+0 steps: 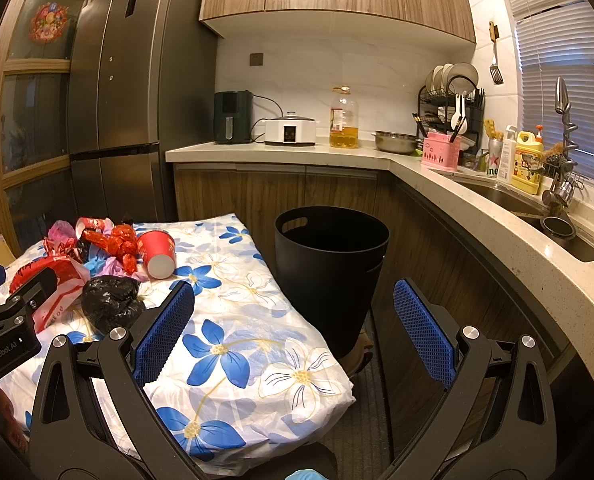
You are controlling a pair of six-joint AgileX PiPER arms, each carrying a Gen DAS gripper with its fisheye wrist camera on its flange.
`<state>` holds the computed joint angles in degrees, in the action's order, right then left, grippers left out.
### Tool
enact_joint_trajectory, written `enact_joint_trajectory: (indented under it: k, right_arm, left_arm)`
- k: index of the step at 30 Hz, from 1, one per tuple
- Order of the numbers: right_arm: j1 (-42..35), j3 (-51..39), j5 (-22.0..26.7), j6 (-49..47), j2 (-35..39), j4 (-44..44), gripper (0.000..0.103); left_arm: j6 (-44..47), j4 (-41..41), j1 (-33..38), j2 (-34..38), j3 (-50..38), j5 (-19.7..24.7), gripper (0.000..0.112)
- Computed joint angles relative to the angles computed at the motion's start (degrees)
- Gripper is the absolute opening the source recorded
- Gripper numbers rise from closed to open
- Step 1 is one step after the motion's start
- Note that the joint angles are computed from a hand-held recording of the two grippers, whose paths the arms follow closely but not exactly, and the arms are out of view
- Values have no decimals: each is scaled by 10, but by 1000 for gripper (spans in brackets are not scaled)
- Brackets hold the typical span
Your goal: Collect trash
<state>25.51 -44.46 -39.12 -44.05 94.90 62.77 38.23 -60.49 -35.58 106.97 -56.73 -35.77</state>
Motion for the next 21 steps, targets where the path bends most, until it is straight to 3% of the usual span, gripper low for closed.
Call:
enact_joint_trajectory:
  k: [15,21]
  right_arm:
    - [0,1,-1,4,1,-3,99]
    - [-1,0,-1,7,4,-6,99]
  left_arm:
    - [25,-21,-11,10,-13,-9,98]
    - [-4,5,-5,8,-5,-4,98]
